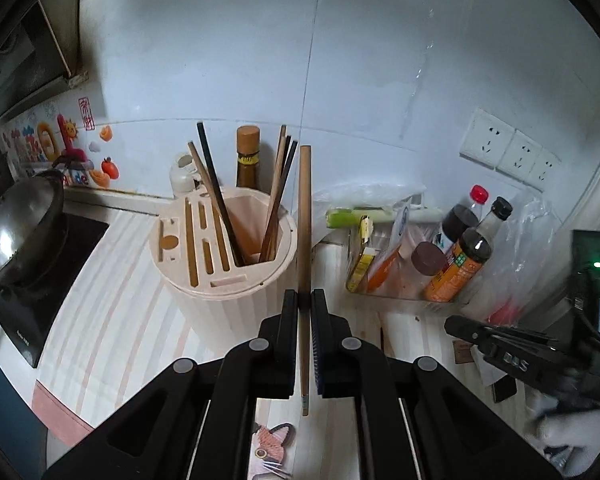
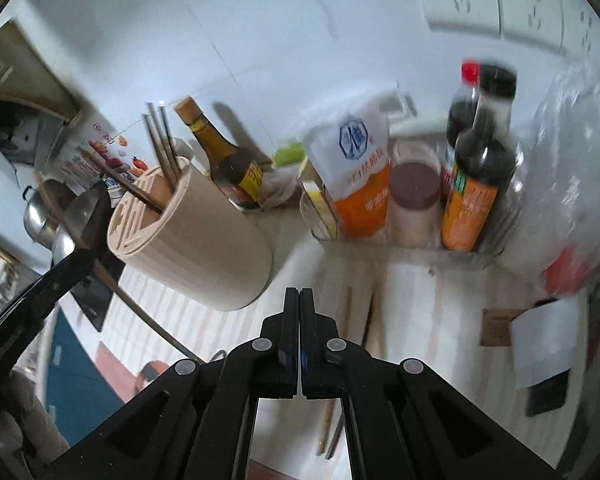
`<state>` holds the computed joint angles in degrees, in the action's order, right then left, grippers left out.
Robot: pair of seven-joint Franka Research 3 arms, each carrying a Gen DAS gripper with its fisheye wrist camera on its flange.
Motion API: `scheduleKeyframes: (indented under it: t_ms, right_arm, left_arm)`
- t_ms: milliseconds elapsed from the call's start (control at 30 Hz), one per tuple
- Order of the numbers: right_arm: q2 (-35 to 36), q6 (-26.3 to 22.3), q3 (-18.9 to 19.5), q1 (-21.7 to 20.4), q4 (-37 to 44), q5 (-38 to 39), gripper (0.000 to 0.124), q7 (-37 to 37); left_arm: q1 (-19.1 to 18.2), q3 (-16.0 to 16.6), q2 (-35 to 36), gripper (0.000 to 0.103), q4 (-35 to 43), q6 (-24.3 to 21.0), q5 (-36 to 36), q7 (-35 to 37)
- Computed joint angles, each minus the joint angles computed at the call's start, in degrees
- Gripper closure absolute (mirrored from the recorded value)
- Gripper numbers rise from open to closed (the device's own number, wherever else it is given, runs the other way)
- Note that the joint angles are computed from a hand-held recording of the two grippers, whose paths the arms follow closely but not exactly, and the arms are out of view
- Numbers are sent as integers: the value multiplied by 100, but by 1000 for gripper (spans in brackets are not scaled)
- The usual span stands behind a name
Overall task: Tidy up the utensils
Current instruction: 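Lift both light chopsticks and carry them over the beige holder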
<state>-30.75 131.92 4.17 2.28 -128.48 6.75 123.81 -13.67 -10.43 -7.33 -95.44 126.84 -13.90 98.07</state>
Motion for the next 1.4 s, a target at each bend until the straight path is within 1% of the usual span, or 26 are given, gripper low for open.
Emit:
scheduleKeyframes:
  t_ms: [33,100,133,200,233,267,367,400,467,567,600,633,667,767,867,967,1067,1133,1333,1400]
  right_arm:
    - [44,-127,-57,-20,-1,55,123,40]
    - [222,-312,-248,70,-82,342,122,-103]
    - [269,-436,-227,9,-135,315,118,-3]
    - [395,-616,-318,-24,-263,357,111,-84]
    - [452,-682,-298,-82,-301,293,105,-24]
    - [522,-718,-319,-84,-338,291,103,-76]
    - [833,-845,-381,-27,-326,378,103,-307]
    - [982,-955,-357,-21,-256,319,103,-336]
    - [1204,-995,-369,25,-200,357,103,-431]
    - [1595,-1344,-279,56,57,20,104,-373]
    - [1764,-1555,-259,84,184,-100,105,-379]
    - [1732,-1447,-221,107,135,-264,115,-306]
    - [1757,-1457,-193,129,127,-417,117,-259]
    - [1716,-1437,-192,204,87,-557,117,-210]
    - [1282,-1057,-220,204,-356,-422,118,-58]
    - [643,-664,-194,156,-781,-300,118,112]
    - [34,-372,-76,95,-997,-279,118,230]
    - [-224,-219,-27,61,-1008,-233,118,261]
    - [-343,454,98,17,-639,-89,118,298]
    - [-410,660,110,11,-514,-36,118,319]
  left_arm:
    - [2,-8,-29,99,-70,18,14,-51]
    - [6,-34,-52,99,-161,-18,136,-177]
    - [3,-45,-61,99,-249,13,192,-224]
    - [-3,-56,-104,99,-352,-13,315,-282]
    - [-16,-70,-99,99,-393,-16,370,-314]
    - [-27,-111,-98,99,-456,26,518,-392]
    - [-70,-179,-56,99,-564,56,817,-569]
    - [-83,-194,-40,99,-589,62,901,-617]
    - [-111,-233,-11,99,-642,87,1103,-718]
    - [-147,-261,32,99,-677,99,1297,-821]
    - [-157,-264,55,99,-677,86,1332,-849]
    - [-163,-267,73,99,-675,78,1371,-882]
    - [-168,-265,92,99,-671,66,1390,-903]
    - [-173,-251,112,99,-670,39,1377,-953]
    - [-172,-231,64,99,-683,27,1332,-936]
    - [-169,-196,0,99,-667,-16,1196,-886]
    - [-169,-153,-78,99,-624,-52,1014,-791]
    - [-167,-124,-142,99,-576,-58,896,-731]
    - [-144,-45,-206,99,-227,-24,593,-598]
    - [-127,10,-159,99,32,-84,376,-574]
